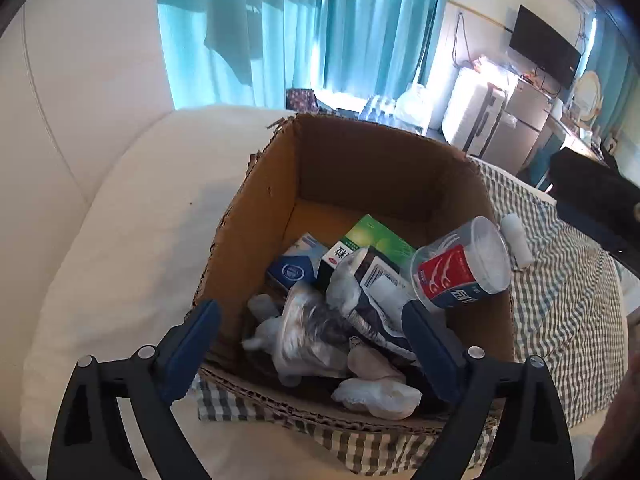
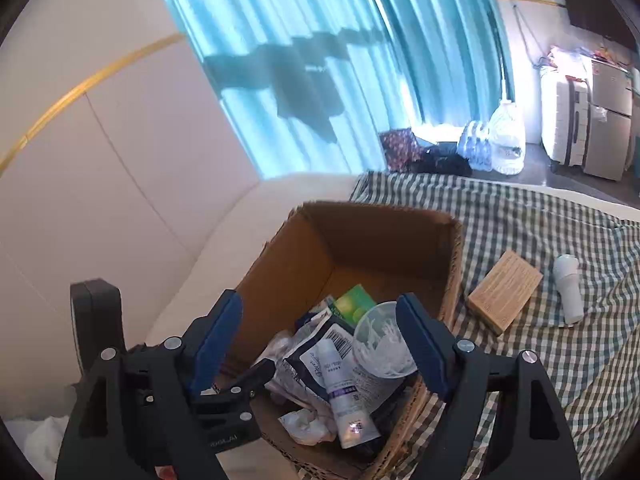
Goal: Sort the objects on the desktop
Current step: 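Withdraw both tools and move toward the wooden board and white bottle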
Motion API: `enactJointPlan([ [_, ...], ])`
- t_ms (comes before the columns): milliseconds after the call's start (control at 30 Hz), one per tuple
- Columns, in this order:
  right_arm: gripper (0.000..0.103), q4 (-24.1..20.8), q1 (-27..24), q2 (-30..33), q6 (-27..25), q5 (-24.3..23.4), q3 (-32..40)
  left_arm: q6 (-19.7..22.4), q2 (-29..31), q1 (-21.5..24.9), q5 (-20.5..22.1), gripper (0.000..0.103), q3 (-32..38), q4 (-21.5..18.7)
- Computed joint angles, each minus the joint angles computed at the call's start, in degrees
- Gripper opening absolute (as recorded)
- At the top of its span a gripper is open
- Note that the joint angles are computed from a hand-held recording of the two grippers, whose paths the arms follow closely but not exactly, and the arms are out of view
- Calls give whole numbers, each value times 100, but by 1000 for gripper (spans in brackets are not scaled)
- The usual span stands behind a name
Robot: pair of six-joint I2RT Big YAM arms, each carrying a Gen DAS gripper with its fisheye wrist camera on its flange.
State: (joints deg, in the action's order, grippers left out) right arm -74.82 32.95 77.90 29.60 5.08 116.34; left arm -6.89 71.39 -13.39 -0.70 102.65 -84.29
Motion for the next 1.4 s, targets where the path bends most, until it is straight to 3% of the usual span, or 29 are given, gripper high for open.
enactJointPlan([
  [267, 82, -12, -89, -1027, -97, 705, -744, -575, -169, -416, -234, 96, 109, -41],
  [400, 87, -303, -100, -1546, -80, 1304, -967, -888, -300, -1086, -597, 101, 239, 60],
  [567, 87, -627, -449, -2028, -7, 1379, -1135, -1304, -267, -2319, -1270, 103, 436, 102],
  [667, 87, -819, -682, -2219, -128, 1341, -1142, -1405, -128, -2913, -1453, 103, 492, 69],
  [833, 88, -878, -1404, -2687, -373, 910, -1432, -1505, 127, -3573, -1853, 103, 519, -51],
  [1067, 90, -828, -3179, -3170, -879, -494, -2084, -1837, 400, -3964, -2130, 103, 459, -29],
  [1233, 90, -768, -4158, -3097, -1392, -1421, -2302, -1788, 701, -3956, -2110, 103, 545, 85],
  [1400, 90, -541, -4443, -2764, -1700, -1643, -2373, -1594, 1166, -3716, -1966, 103, 734, 265],
])
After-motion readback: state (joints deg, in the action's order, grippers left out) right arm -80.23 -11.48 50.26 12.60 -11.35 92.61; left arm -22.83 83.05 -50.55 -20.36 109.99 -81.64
